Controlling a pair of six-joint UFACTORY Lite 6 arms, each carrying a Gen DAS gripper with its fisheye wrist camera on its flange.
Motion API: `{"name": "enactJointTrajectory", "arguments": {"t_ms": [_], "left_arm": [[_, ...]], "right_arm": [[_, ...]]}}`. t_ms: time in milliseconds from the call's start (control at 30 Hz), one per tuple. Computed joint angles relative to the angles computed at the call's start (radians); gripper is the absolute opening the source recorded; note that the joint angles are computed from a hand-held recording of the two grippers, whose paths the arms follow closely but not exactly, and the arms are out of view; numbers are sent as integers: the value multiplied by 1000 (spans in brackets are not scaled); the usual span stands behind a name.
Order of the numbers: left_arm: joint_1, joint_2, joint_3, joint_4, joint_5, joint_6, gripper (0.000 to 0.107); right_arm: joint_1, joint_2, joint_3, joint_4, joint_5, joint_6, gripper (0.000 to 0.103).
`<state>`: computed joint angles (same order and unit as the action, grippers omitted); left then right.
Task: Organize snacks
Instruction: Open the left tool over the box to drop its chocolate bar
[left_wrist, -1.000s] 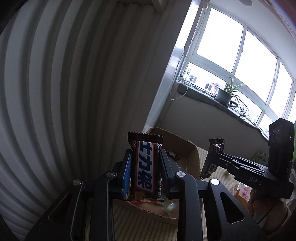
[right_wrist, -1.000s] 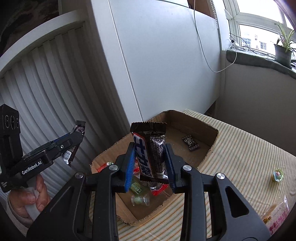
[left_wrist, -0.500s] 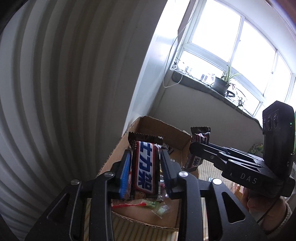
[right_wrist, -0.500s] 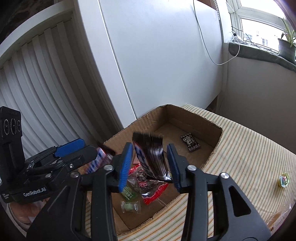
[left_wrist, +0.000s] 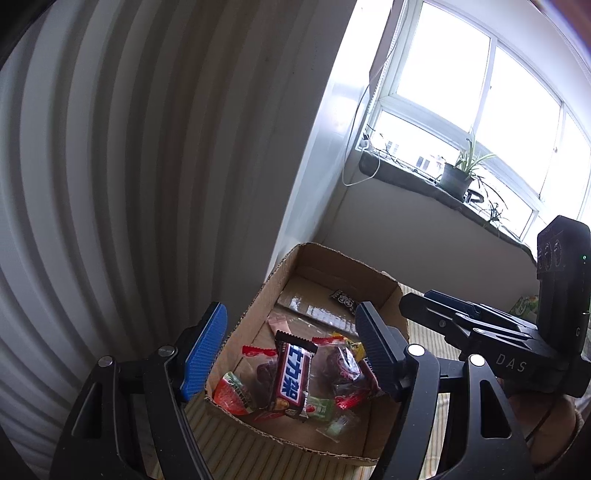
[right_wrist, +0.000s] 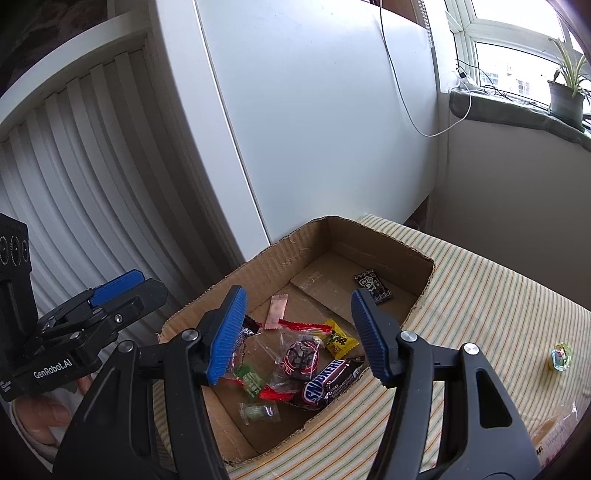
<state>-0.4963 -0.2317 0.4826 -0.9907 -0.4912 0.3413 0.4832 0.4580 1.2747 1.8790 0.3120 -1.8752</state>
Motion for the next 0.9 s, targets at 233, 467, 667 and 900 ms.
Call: {"name": "enactJointTrajectory", "arguments": {"t_ms": [233,467,667,900], "left_arm": [[-31,-70,-36,-104,-39,102,72],[-68,-43,-2,-184,-60,174,72],[-187,77,125,-303,-112,276,72],[-383,290,391,-441,-167,424,72]], "right_arm": [[5,2,-14,37,4,-29,62],[-43,-24,-75,84,65,-86,62],[-166,-135,-226,120,149,-153,62],[-502,-364,-463,-2,295,-119,62]]}}
